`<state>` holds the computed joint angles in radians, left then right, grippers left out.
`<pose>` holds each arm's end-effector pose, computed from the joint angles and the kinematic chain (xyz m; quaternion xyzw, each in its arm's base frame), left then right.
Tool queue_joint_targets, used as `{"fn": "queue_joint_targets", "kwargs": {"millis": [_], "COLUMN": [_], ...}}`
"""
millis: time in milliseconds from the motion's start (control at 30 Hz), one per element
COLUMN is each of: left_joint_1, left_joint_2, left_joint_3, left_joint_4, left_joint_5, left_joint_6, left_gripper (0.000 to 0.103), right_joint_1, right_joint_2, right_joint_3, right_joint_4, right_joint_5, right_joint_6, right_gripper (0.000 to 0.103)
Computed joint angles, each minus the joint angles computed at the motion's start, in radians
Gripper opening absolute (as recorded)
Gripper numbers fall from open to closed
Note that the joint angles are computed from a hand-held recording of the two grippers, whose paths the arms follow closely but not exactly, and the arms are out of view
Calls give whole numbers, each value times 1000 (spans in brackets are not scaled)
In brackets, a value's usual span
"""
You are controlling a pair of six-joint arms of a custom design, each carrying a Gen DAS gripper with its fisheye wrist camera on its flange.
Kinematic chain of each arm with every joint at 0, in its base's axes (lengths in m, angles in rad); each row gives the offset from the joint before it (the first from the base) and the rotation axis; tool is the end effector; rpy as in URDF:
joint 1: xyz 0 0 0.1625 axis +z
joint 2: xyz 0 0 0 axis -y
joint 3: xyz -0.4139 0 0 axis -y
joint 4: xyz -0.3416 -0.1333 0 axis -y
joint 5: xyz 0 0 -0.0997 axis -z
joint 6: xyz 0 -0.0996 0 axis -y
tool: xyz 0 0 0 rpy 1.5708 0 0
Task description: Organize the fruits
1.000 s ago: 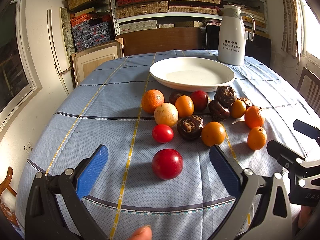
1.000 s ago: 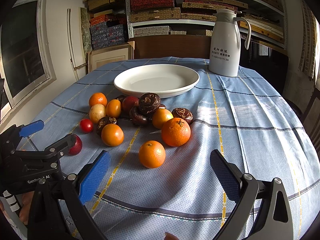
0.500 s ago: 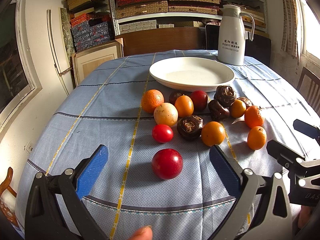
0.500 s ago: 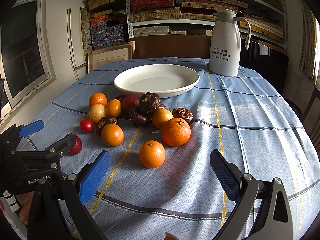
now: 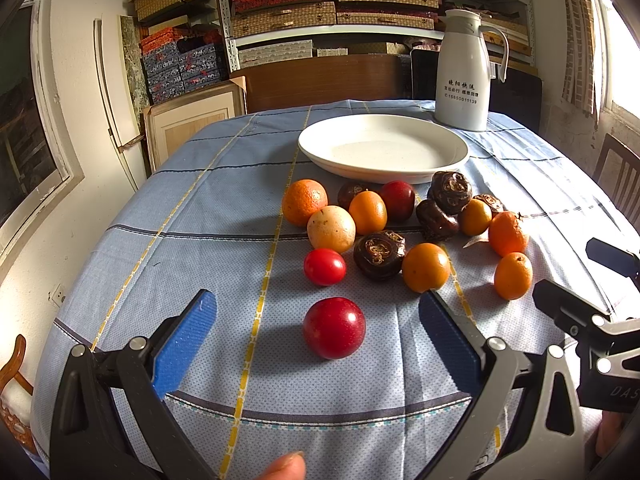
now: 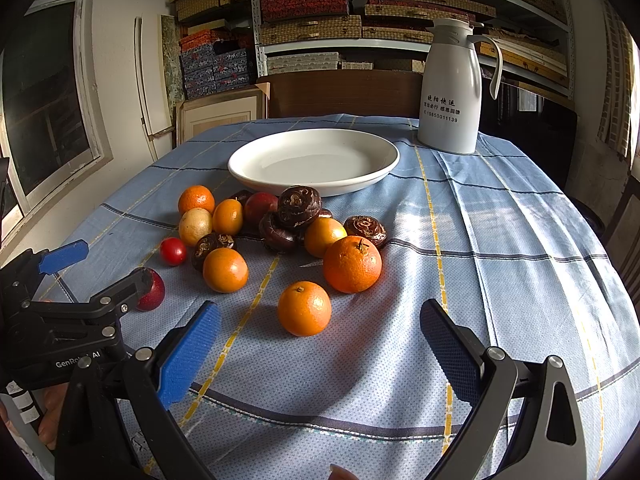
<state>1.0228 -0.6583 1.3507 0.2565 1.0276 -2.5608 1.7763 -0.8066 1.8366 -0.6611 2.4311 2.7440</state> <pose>-0.1335 -0.5734 0.0703 0.4212 0.8188 -0.2905 0.2602 0.1559 -0.4649 0.0520 -0.0025 -0.7859 0.4786 0.3916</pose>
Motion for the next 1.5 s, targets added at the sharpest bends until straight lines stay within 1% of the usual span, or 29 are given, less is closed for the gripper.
{"fn": "queue_joint_targets", "kwargs": {"millis": [1200, 1300, 1400, 1500], "left_joint_1": [0, 1, -4, -6], "left_joint_2": [1, 2, 0, 9], "left_joint_3": [-1, -7, 6, -6], "left_joint_4": [1, 10, 3, 12], "left_joint_5": [-1, 1, -2, -8], "left_joint_6": [-1, -4, -11, -12], "left_gripper": [99, 99, 99, 99], "right_joint_1": [-3, -10, -9, -9], "right_joint_2": [-1, -3, -7, -4], "right_joint_3": [2, 3, 2, -5], "right_joint_4": [-2, 5, 24, 47], "right_joint_5": [-3, -17, -27, -30], "right_joint_6": [-1, 6, 29, 50], "right_gripper": [100, 100, 100, 100]}}
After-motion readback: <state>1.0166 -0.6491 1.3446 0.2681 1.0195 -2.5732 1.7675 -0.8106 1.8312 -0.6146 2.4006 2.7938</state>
